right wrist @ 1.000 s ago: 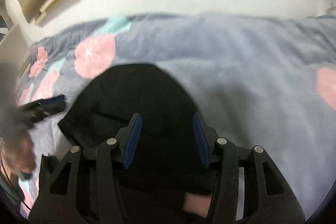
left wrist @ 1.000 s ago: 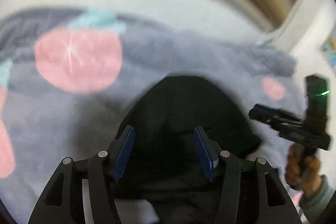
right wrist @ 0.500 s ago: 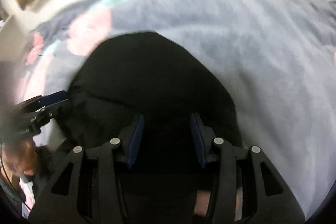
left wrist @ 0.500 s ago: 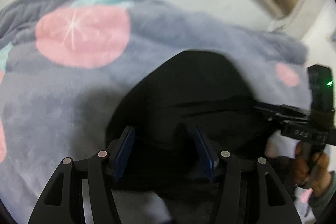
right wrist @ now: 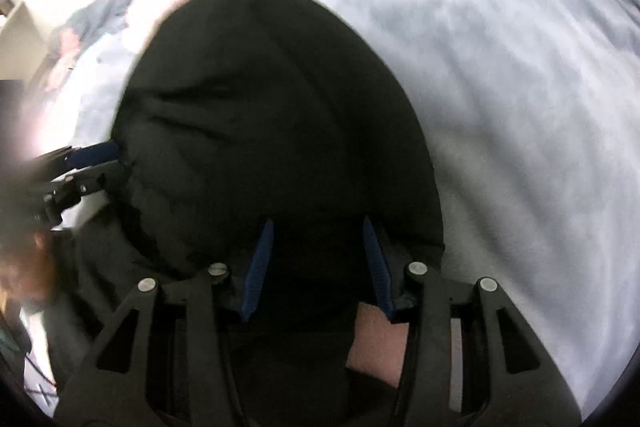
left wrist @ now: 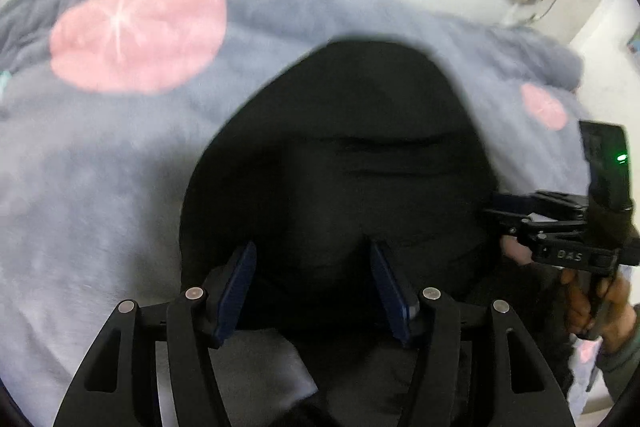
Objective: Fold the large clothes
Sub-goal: 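Lift the hood with both grippers and fold it toward the hem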
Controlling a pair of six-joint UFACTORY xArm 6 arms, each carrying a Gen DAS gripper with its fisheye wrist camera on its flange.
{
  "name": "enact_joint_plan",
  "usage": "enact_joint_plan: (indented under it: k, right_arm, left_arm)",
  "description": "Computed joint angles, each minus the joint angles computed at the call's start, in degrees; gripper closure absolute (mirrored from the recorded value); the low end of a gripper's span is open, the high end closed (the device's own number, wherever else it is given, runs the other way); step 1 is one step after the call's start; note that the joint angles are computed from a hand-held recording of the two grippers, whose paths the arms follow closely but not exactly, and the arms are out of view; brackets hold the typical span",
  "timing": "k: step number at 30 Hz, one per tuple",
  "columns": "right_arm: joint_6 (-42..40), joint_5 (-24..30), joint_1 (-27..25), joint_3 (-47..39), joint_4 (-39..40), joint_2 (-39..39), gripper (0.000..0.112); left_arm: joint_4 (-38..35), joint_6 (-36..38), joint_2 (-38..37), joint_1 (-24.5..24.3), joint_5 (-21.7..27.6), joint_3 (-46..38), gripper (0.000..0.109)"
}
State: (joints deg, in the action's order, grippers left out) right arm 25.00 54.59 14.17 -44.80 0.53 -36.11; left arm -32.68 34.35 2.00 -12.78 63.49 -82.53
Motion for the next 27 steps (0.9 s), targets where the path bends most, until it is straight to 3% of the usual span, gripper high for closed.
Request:
enact_joint_plan:
  k: [2, 6, 8, 12, 19, 22, 24, 25, 27]
  right_arm:
    - [-1.8, -0.7, -1.2, -0.3, 1.2, -2.4, 0.066]
    - [-5.4, -1.4, -5.1, -2.7, 2.0, -2.0, 0.043]
    - [-7.2, -1.1, -6.7, -3.9, 2.0, -0.3, 0.043]
    - [-14.8, -1.6, -11.6, -5.3, 11.1, 4.9, 0.042]
    - [-24.9, 1.8, -15.8, -6.2, 25.0, 10.8, 0.042]
    - [-26.0, 2.3, -14.0, -7.4, 25.6, 12.7, 0.055]
    - [-24.8, 1.6, -12.1, -7.7, 22.9, 12.2, 0.085]
    - [-24.4, 1.1, -11.1, -7.6, 21.9, 11.1, 0.096]
    - [-22.6, 0.9, -9.1, -7.7, 18.2, 8.7, 0.100]
  left_arm:
    - [-3.8, 2.0, -0.4, 1.4, 0.9, -1.7, 0.047]
    - [-2.6, -0.1, 5.0, 2.2, 1.2, -10.6, 0.039]
    - [-1.4, -2.9, 11.2, 2.7, 5.3, -18.5, 0.039]
    - [-2.5, -8.4, 23.7, 3.9, 16.9, -33.3, 0.039]
    - [-6.1, -14.0, 34.7, 2.8, 25.5, -44.2, 0.040]
    - [-4.5, -11.7, 31.8, 1.2, 21.5, -40.0, 0.044]
    - [-4.0, -7.2, 27.5, 0.4, 18.1, -35.0, 0.082]
    - [-4.7, -5.7, 26.0, 0.9, 18.0, -33.7, 0.087]
    - [-5.7, -2.5, 21.1, 0.9, 15.0, -28.5, 0.092]
